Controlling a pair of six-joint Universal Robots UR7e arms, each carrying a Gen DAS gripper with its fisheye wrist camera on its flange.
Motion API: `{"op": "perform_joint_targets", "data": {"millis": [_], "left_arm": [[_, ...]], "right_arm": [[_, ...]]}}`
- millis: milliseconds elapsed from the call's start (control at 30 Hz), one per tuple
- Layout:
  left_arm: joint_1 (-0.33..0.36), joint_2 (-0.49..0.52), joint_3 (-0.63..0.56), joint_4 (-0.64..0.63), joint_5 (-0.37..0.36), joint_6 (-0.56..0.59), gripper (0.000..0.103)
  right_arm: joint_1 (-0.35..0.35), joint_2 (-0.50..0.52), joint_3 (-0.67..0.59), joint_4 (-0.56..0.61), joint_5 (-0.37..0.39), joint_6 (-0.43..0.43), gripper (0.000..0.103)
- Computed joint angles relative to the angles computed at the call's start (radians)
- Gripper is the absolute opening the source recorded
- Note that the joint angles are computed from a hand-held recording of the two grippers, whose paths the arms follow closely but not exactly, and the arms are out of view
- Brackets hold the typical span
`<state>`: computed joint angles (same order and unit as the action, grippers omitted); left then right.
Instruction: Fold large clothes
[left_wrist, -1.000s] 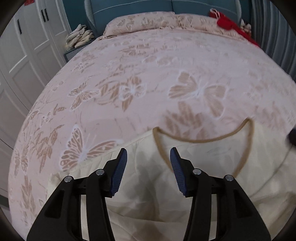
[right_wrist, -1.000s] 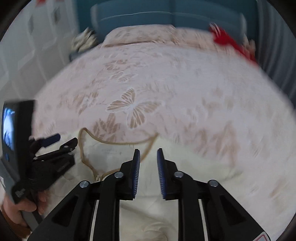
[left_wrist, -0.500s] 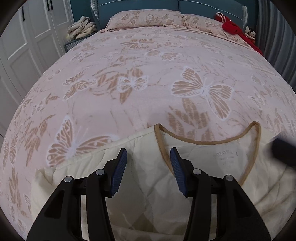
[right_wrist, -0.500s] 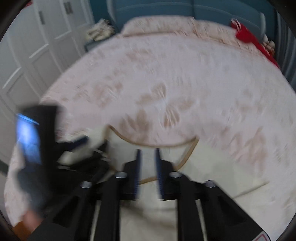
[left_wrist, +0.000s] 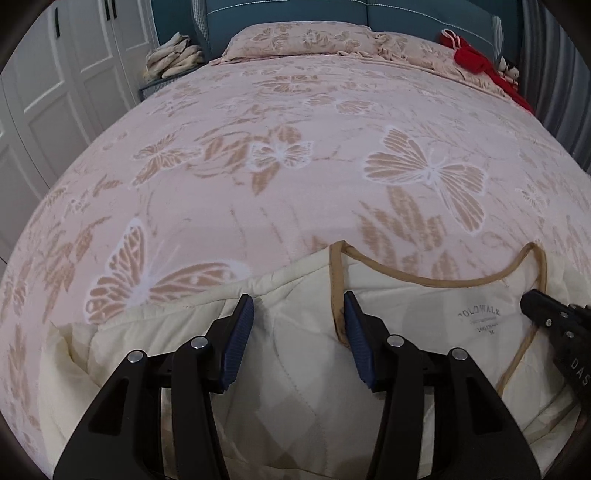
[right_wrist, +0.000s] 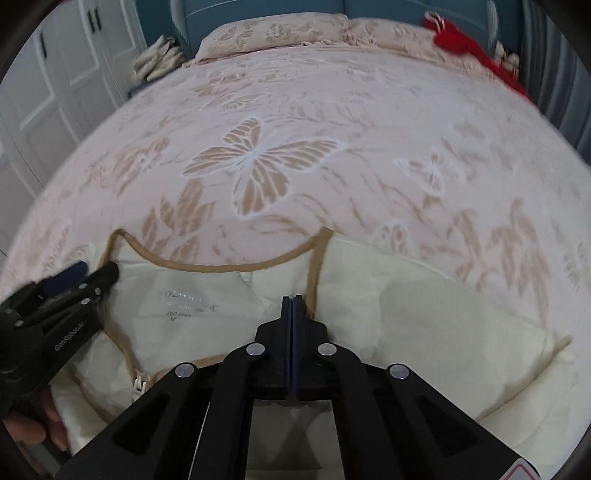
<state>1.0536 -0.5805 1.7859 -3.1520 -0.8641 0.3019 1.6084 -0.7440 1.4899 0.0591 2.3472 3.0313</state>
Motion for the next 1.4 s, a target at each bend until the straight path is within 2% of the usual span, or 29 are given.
{"op": "perform_joint_targets", "data": {"millis": [167, 367, 833, 933, 1033, 1100, 1133, 1167, 1200, 1267, 1333, 1400], "left_arm": [[-0.017, 0.043, 0.007, -0.091, 0.058, 0.068, 0.048], [-0.023, 0.064, 0.017, -0.164, 0.078, 0.116, 0.048], [-0.024, 0.096, 0.01, -0.238, 0.096, 0.161, 0.048], [-0.023, 0.096, 0.009, -0.239, 0.096, 0.163, 0.048], [-0.024, 0.078, 0.017, -0.223, 0.093, 0.138, 0.052], [-0.026, 0.018, 0.041, -0.158, 0.086, 0.06, 0.062], [-0.032, -0.007, 0.06, -0.154, 0.097, 0.034, 0.064], [-0.04, -0.069, 0.114, -0.164, 0.089, 0.004, 0.074], [-0.044, -0.11, 0.15, -0.166, 0.073, 0.001, 0.081], [-0.055, -0.237, 0.256, -0.134, 0.056, 0.015, 0.081], [-0.06, -0.357, 0.348, -0.066, 0.043, 0.001, 0.082], [-0.054, -0.513, 0.439, 0.081, 0.002, -0.072, 0.082]], "right_arm": [[0.017, 0.039, -0.007, -0.081, 0.079, -0.093, 0.0], [0.005, 0.023, 0.021, -0.131, 0.059, -0.119, 0.0], [0.016, 0.029, 0.051, -0.241, 0.105, -0.209, 0.0], [0.011, 0.02, 0.066, -0.265, 0.088, -0.213, 0.0], [-0.001, -0.016, 0.101, -0.267, 0.028, -0.174, 0.0], [0.007, -0.062, 0.148, -0.29, 0.011, -0.146, 0.0], [0.026, -0.106, 0.196, -0.326, 0.025, -0.117, 0.004], [0.047, -0.173, 0.274, -0.379, 0.013, -0.072, 0.014], [0.067, -0.237, 0.347, -0.412, -0.003, -0.039, 0.019], [0.112, -0.308, 0.429, -0.408, 0.03, -0.001, 0.028], [0.182, -0.372, 0.526, -0.372, 0.118, 0.058, 0.031], [0.239, -0.402, 0.6, -0.305, 0.169, 0.157, 0.042]]}}
